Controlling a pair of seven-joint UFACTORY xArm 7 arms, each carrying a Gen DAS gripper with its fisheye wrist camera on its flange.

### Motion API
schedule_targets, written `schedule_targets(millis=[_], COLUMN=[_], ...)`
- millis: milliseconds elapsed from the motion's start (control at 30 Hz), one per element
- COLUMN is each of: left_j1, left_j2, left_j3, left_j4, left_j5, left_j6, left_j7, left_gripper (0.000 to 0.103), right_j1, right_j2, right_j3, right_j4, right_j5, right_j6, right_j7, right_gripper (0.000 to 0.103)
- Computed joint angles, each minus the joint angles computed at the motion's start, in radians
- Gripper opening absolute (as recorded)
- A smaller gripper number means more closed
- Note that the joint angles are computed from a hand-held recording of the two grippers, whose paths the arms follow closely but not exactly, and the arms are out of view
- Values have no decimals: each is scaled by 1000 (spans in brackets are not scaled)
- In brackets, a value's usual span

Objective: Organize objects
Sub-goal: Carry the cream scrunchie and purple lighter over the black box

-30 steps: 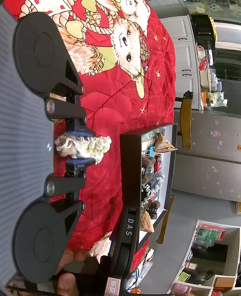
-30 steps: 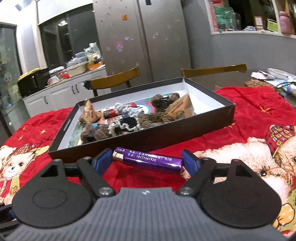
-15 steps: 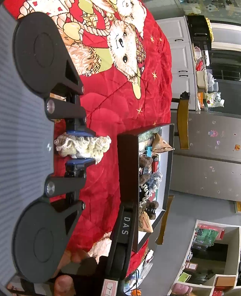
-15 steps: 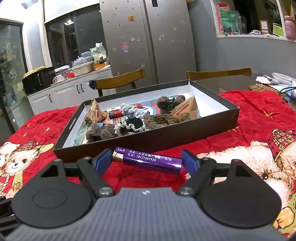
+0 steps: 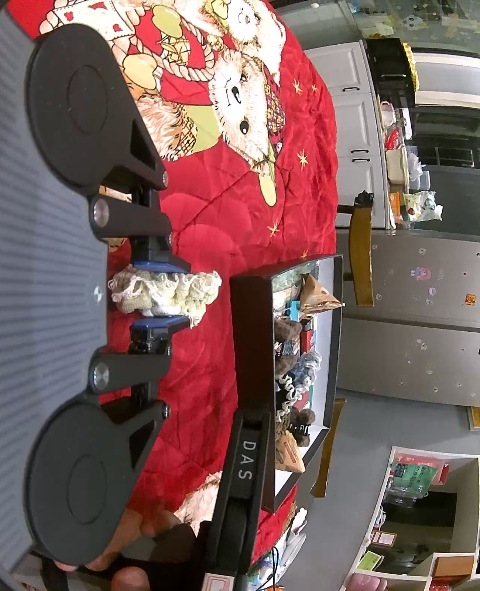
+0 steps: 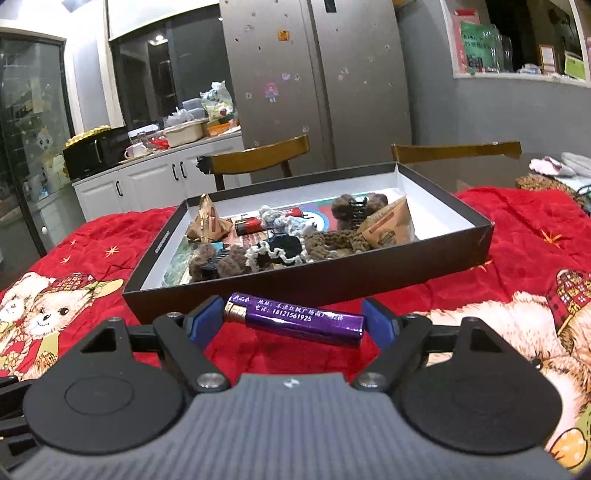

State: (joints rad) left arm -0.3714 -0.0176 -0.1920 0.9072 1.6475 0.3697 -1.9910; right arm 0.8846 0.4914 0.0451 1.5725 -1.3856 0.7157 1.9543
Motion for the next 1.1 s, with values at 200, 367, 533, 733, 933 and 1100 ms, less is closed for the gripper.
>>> schedule_targets(millis=[200, 367, 533, 733, 933, 1100], left_j1=[-10, -15, -13, -13, -46, -63], left_j2=[0, -17, -3, 104, 297, 500], left_j3=[-8, -14, -14, 15, 66, 70], left_j4=[5, 17, 92, 291, 562, 813], left_j5=[-53, -65, -70, -121, -263, -473], left_j6=[50, 76, 84, 29, -30, -28], left_j7=[43, 44, 81, 151, 301, 474], left_gripper=[28, 28, 28, 28, 28, 28], right_j1=[3, -29, -101, -246, -348, -364], right_j2=[-11, -68, -104, -92, -3, 92], right_j3=[6, 10, 14, 30, 52, 29], right_j4=[3, -38, -34, 30, 159, 286], right_j5=[49, 37, 72, 324, 616, 756], right_j6=[39, -27, -101, -272, -299, -271], right_j7=[-77, -62, -82, -344, -629, -731], right_gripper=[82, 82, 82, 82, 82, 82])
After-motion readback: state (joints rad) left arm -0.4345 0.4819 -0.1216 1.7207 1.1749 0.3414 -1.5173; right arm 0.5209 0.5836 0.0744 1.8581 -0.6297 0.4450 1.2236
